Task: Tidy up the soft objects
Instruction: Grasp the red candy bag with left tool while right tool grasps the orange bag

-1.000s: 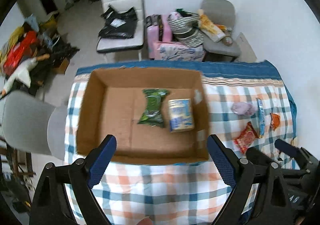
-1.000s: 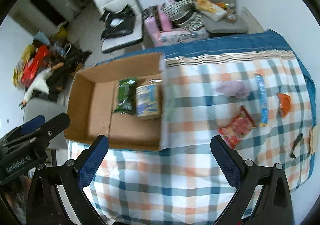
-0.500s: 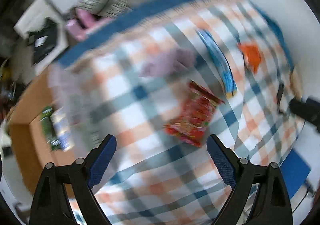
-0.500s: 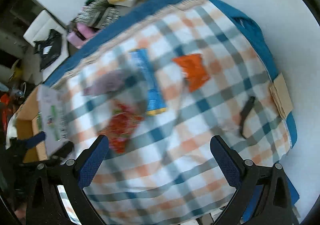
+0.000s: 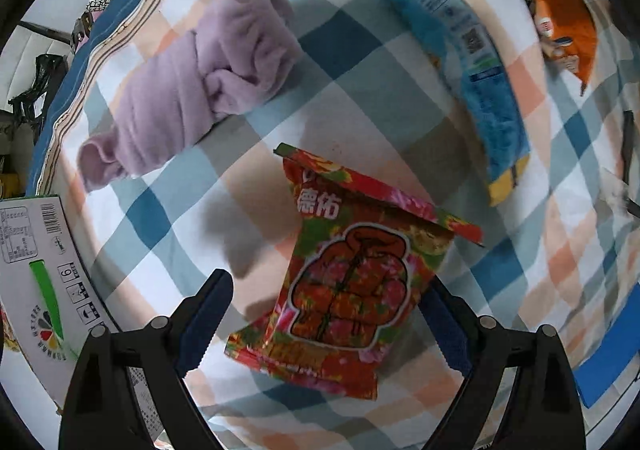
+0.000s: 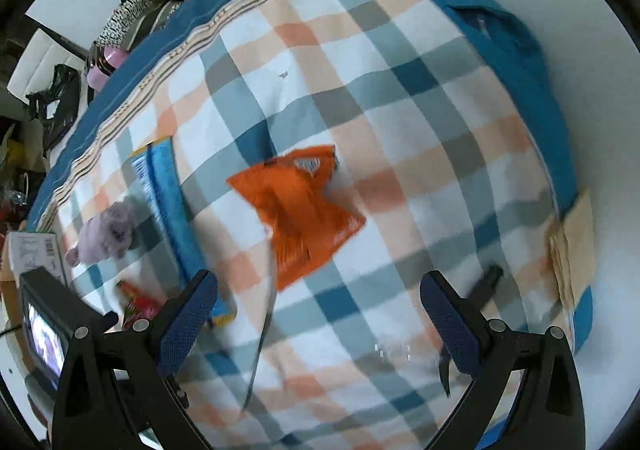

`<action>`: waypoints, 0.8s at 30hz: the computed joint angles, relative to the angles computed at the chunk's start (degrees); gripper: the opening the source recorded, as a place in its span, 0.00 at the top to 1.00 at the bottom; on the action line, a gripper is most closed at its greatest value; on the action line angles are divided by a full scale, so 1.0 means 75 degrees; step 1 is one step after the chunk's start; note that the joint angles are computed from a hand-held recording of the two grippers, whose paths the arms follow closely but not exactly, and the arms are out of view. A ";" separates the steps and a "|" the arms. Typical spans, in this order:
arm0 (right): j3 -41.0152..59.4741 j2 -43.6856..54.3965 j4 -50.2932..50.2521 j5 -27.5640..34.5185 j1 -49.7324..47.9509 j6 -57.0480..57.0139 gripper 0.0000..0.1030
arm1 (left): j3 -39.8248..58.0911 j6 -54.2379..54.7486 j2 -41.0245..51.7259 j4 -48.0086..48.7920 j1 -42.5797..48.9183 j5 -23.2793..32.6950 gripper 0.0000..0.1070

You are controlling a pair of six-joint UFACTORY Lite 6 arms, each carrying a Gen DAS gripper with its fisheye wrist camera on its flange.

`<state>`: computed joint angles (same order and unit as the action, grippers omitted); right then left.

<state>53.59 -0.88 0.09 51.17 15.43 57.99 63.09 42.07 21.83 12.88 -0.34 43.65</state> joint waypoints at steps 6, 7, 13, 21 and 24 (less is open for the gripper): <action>0.0608 0.1462 0.0523 -0.0549 -0.0617 -0.1288 0.02 | -0.0146 0.0162 0.0018 -0.0035 0.0031 -0.0089 0.15; 0.0691 0.1640 0.0609 -0.0587 -0.0685 -0.1432 0.03 | -0.0190 0.0224 -0.0008 -0.0090 0.0058 -0.0080 0.17; 0.1105 0.2507 0.0891 -0.0761 -0.0918 -0.2027 0.12 | -0.0238 0.0556 -0.0013 -0.0307 0.0117 -0.0019 0.30; 0.1173 0.3026 0.0990 -0.0858 -0.1360 -0.2493 0.36 | -0.0732 0.0349 -0.0523 -0.0517 -0.0415 0.0088 0.52; 0.1420 0.3189 0.0784 -0.0703 -0.1262 -0.2422 0.43 | -0.0793 0.0465 -0.0663 -0.0639 -0.0260 0.0158 0.54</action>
<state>64.24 23.04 5.97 45.89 5.97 39.83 57.15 45.55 16.86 8.09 -2.29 44.83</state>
